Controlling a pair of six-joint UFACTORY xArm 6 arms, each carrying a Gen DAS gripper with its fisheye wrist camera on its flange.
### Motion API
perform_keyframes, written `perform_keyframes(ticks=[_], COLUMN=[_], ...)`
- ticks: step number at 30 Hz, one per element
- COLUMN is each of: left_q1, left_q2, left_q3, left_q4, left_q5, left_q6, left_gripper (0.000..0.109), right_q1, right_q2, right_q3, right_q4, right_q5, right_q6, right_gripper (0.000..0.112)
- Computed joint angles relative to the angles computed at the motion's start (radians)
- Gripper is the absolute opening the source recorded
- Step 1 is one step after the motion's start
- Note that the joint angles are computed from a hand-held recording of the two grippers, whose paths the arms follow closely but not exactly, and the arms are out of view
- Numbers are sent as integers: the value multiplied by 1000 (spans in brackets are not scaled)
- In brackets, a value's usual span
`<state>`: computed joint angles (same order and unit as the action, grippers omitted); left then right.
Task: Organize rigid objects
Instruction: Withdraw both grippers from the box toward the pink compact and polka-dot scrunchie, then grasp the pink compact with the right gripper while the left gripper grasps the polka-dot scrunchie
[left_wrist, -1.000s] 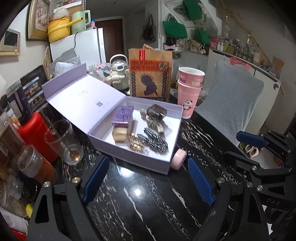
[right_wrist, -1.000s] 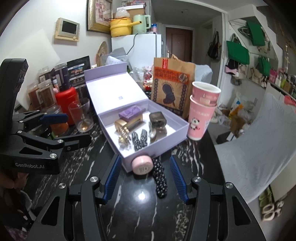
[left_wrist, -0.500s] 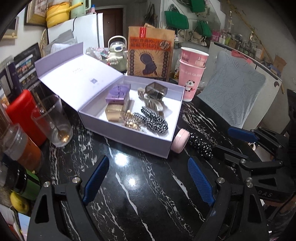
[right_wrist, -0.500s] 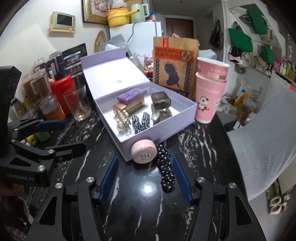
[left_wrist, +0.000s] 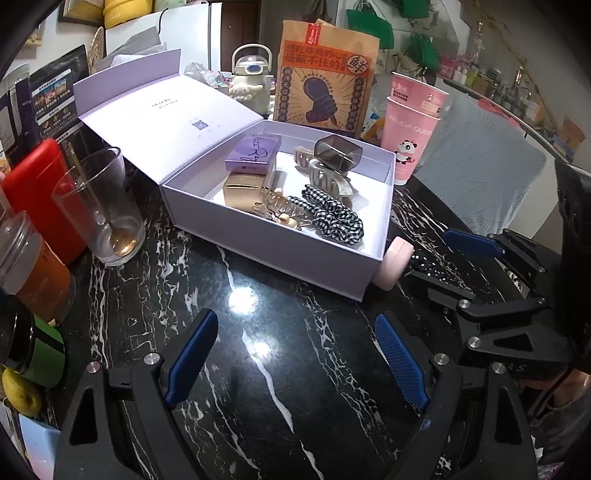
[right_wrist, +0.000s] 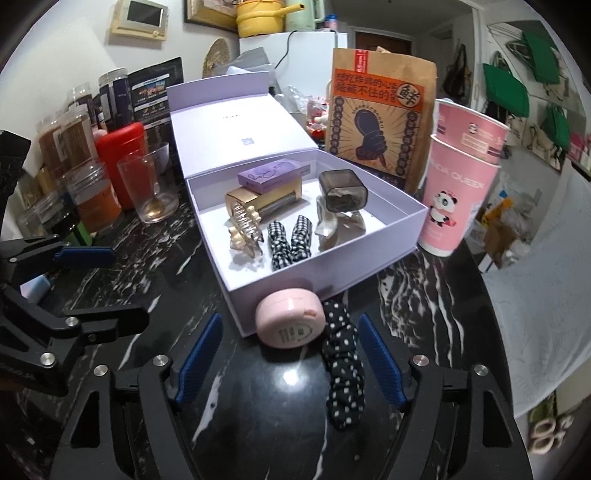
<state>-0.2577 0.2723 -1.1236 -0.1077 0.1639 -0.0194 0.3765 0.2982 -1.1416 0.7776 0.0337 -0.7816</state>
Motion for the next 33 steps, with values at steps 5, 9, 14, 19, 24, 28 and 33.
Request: perform_keyframes(ticks=[5,9,14,19,24,28,33], left_q1=[5,7,9,12,11,8,-3], left_q2=[21,40,67,86,93,96,84], left_q3=[-25,-47,-79,-101,-109,-114,-101], left_q4=[-46,-80,-105,-95,-100,-94,-69], left_q5=[4,9,32,52,58,65,60], left_q6=[35,62,83,69,69,56,32], left_gripper=[88,88,88,88,88,88,88], right_q1=[-8,-16,-17,-26,-32,-30,-34], right_q2=[52,83,101,121,129,121,103], right_q3=[-61,-94,-115,-133,-146,-152,-138], right_q4=[2,-29,12,-21,61,164,251], right_q5=[40,64,84,109,152,198,208], right_q6=[-29,-7,-53,-25,-109,-228,-291], right_gripper=[80,80,80,79,67,51,51])
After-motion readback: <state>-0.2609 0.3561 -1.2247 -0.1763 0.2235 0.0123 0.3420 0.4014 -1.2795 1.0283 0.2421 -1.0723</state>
